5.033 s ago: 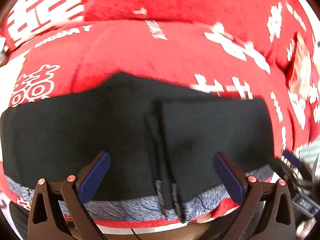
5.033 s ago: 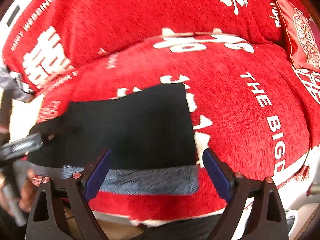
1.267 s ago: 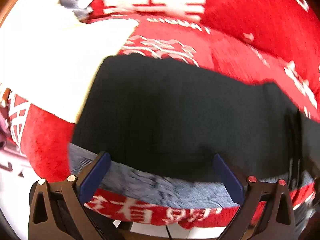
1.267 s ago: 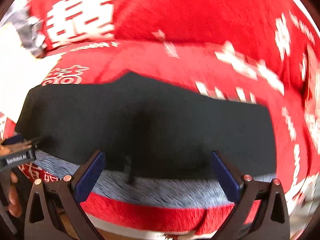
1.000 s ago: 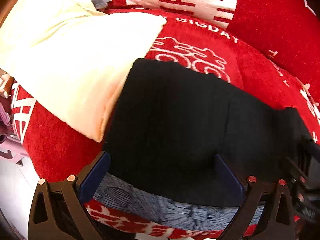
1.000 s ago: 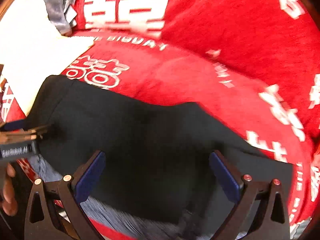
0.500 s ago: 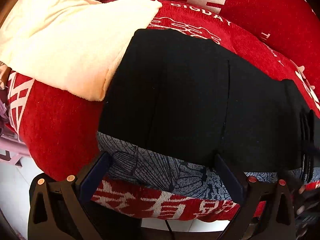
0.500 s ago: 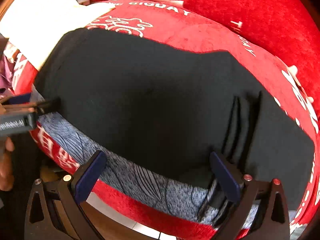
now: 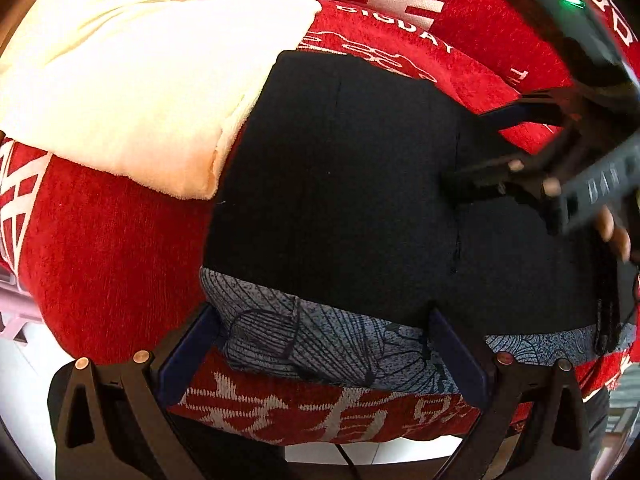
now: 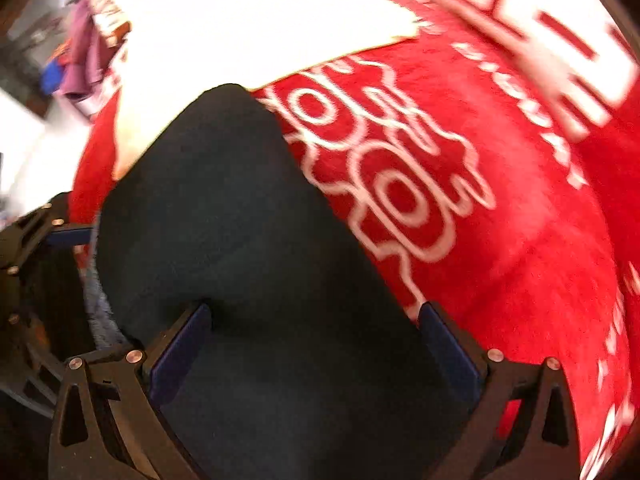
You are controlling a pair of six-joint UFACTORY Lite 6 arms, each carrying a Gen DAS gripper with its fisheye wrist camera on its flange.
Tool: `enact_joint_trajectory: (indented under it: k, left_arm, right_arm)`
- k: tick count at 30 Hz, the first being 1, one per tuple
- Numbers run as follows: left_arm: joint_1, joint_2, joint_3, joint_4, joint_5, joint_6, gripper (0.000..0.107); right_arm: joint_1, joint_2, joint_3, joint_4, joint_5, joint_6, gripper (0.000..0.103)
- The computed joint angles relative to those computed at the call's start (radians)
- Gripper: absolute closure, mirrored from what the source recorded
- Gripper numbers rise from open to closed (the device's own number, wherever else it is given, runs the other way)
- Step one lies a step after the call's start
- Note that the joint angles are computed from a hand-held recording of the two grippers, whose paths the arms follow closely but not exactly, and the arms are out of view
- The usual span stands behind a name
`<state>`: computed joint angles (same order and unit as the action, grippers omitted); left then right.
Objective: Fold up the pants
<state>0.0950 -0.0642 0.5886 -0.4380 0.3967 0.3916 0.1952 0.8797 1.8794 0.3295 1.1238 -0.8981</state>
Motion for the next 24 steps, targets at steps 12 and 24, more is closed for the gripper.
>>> enact_joint_trajectory:
  k: [12,24]
  left_arm:
    - [0.121,-0.008,0.03,-0.167,0.109,0.265,0.004]
    - [0.438,0.204,0.314,-0.391,0.518,0.908,0.004]
  right_arm:
    - [-0.008,-0.268,-0.263,0.005,-0.042,-0.135,0.075]
    - [-0.053,-0.665,-0.59,0.123,-0.115,-0.293,0.082]
